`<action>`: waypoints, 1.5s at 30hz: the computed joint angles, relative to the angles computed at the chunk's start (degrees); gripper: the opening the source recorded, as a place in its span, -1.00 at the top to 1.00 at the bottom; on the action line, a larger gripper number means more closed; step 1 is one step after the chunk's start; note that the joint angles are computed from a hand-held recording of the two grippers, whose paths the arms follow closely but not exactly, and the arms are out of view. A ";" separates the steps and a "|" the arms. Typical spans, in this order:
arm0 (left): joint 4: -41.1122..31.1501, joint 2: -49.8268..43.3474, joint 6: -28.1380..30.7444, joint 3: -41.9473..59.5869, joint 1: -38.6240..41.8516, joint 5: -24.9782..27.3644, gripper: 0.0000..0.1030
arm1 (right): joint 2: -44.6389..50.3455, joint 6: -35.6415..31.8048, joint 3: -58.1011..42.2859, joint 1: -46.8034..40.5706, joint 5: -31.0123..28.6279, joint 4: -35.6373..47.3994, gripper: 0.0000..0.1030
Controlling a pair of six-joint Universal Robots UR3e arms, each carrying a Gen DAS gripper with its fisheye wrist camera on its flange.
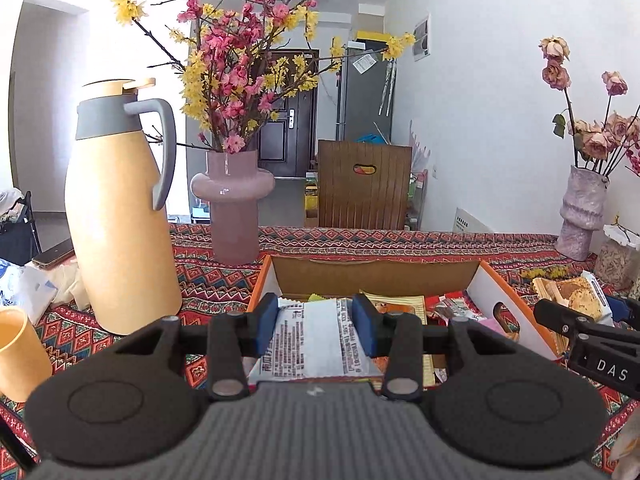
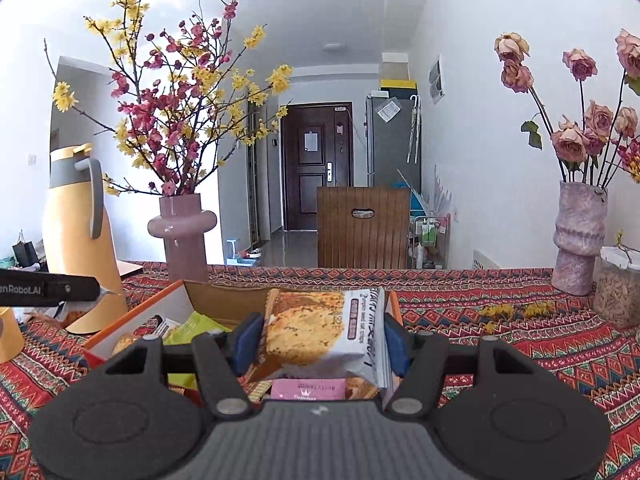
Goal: Organize snacks
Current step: 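Carry both held packets up and over the red box, then open both tools to drop the packets into the red box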
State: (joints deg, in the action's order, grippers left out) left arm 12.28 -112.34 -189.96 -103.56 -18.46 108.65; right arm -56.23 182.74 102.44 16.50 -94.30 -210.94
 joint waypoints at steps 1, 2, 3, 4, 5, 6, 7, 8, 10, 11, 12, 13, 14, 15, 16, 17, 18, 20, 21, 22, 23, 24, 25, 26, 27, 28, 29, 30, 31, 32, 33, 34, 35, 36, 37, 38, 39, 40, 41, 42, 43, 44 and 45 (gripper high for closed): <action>-0.60 -0.54 -0.20 1.00 0.25 -0.07 0.18 | 0.69 -0.12 -1.48 0.10 -0.10 0.63 -0.20; -1.45 -1.17 -0.32 2.28 0.53 -0.11 0.18 | 1.25 -0.25 -2.92 0.14 -0.08 1.42 -0.20; -2.33 -1.90 -0.44 3.69 0.66 0.11 0.19 | 1.99 -0.50 -4.75 0.18 -0.05 2.44 -0.20; -3.26 -2.80 -0.64 5.28 0.87 0.37 0.18 | 2.81 -0.71 -6.68 0.26 -0.08 3.53 -0.20; -3.98 -3.56 -0.85 6.65 1.04 0.46 0.18 | 3.64 -0.84 -8.55 0.25 -0.03 4.63 -0.20; -4.59 -4.56 -1.14 8.20 1.35 0.50 0.19 | 4.45 -0.88 -10.36 0.22 0.04 5.75 -0.20; -5.26 -5.46 -1.39 9.67 1.49 0.72 0.19 | 5.48 -0.80 -12.54 0.19 0.09 7.10 -0.20; -5.94 -6.50 -1.61 11.26 1.66 1.02 0.19 | 6.61 -0.63 -14.68 0.18 0.15 8.33 -0.20; -6.63 -8.84 -1.91 14.13 1.88 2.02 0.18 | 9.01 0.05 -18.62 0.15 0.15 10.39 -0.20; -6.57 -9.92 -2.10 15.02 1.97 2.55 0.19 | 10.26 0.44 -20.18 0.16 -0.03 11.08 -0.20; -6.69 -10.85 -2.43 15.66 2.10 2.87 0.18 | 11.43 0.67 -21.34 0.30 -0.43 11.46 -0.20; -6.54 -11.50 -2.52 15.87 2.34 2.81 0.18 | 12.50 0.63 -22.07 0.39 -0.61 11.44 -0.20; -6.18 -12.30 -2.50 16.16 2.54 2.89 0.18 | 13.46 0.52 -22.75 0.48 -0.74 11.52 -0.20; -5.52 -13.37 -2.32 16.54 2.76 3.18 0.18 | 14.12 0.57 -23.28 0.44 -0.72 11.92 -0.20; -5.17 -14.29 -2.07 17.01 2.78 3.60 0.18 | 14.60 0.76 -23.84 0.31 -0.41 12.73 -0.20; -4.85 -15.21 -1.73 17.49 2.83 3.95 0.18 | 14.97 0.91 -24.35 0.18 -0.06 13.47 -0.20; -4.62 -16.12 -1.25 18.00 2.86 4.28 0.18 | 15.20 1.02 -24.55 0.08 0.11 13.79 -0.20; -4.71 -16.94 -1.09 18.33 2.96 4.72 0.19 | 15.51 1.06 -24.83 0.10 0.16 14.45 -0.20; -4.57 -16.98 -1.31 17.96 3.18 4.50 0.18 | 15.62 0.94 -24.91 0.10 0.26 14.66 -0.20; -4.45 -17.08 -1.58 17.81 3.29 4.46 0.19 | 15.75 0.82 -24.99 0.16 0.26 14.85 -0.20; -4.38 -17.13 -1.80 17.72 3.30 4.60 0.19 | 15.91 0.67 -25.18 0.25 0.23 15.16 -0.20; -4.21 -17.10 -1.95 17.50 3.25 4.63 0.18 | 16.09 0.56 -25.62 0.39 0.23 15.78 -0.20; -3.73 -16.99 -1.96 17.05 3.26 4.45 0.18 | 16.11 0.55 -25.79 0.38 0.57 16.35 -0.24; -3.10 -16.96 -1.98 16.71 3.27 4.28 0.18 | 16.04 0.65 -25.76 0.34 0.81 16.79 -0.30; -2.40 -17.06 -2.02 16.52 3.15 4.48 0.17 | 16.05 0.90 -25.67 0.30 1.04 16.79 -0.37; -1.49 -17.16 -1.92 16.23 2.98 4.82 0.05 | 15.95 1.20 -25.38 0.30 0.90 16.60 -0.52; -0.55 -17.19 -1.79 15.84 2.82 4.97 -0.05 | 15.77 1.40 -24.81 0.31 0.61 15.95 -0.68; 0.34 -17.41 -1.67 15.79 2.57 5.40 -0.33 | 15.69 1.75 -24.46 0.28 0.39 15.29 -0.76; 1.10 -17.67 -1.62 15.79 2.15 6.36 -0.75 | 15.46 2.29 -23.93 0.09 0.45 14.57 -0.92; 1.75 -18.02 -1.57 15.90 1.71 7.48 -0.96 | 15.25 2.87 -23.31 -0.10 0.58 13.78 -1.00; 2.74 -18.32 -1.22 15.98 1.38 8.06 -1.00 | 14.93 3.51 -22.67 -0.38 0.80 13.31 -1.00; 3.00 -17.97 -1.00 15.51 1.42 7.44 -1.00 | 14.70 3.96 -22.25 -0.56 0.80 13.13 -1.00; 3.01 -17.84 -1.07 15.32 1.37 7.24 -1.00 | 14.59 4.31 -22.05 -0.69 0.73 13.14 -1.00; 2.69 -17.98 -1.12 15.61 1.26 7.39 -1.00 | 14.51 4.62 -21.94 -0.81 0.76 13.32 -1.00; 2.43 -18.05 -1.06 15.76 1.31 7.25 -1.00 | 14.45 4.88 -21.88 -0.97 0.94 13.52 -1.00; 2.24 -18.06 -1.07 15.82 1.32 7.13 -1.00 | 14.40 5.12 -21.85 -1.12 1.12 13.73 -1.00; 2.10 -18.09 -1.17 15.89 1.29 7.14 -1.00 | 14.38 5.23 -21.81 -1.21 1.21 13.82 -1.00; 2.06 -18.00 -1.28 15.78 1.33 7.06 -1.00 | 14.38 5.31 -21.82 -1.23 1.26 13.88 -1.00; 2.02 -17.89 -1.42 15.68 1.38 6.94 -1.00 | 14.38 5.35 -21.81 -1.23 1.29 13.86 -1.00; 2.22 -17.73 -1.53 15.34 1.48 6.72 -1.00 | 14.40 5.35 -21.79 -1.24 1.30 13.77 -1.00; 2.36 -17.59 -1.61 15.12 1.53 6.54 -1.00 | 14.35 5.33 -21.71 -1.23 1.29 13.68 -1.00; 2.39 -17.50 -1.69 15.00 1.55 6.41 -1.00 | 14.35 5.33 -21.73 -1.23 1.31 13.66 -1.00; 2.45 -17.41 -1.74 14.86 1.55 6.28 -1.00 | 14.37 5.30 -21.75 -1.20 1.28 13.67 -1.00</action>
State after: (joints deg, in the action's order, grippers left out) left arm 14.73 -129.75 -191.70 -88.71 -16.91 114.93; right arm -41.86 188.04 80.70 15.30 -93.02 -197.27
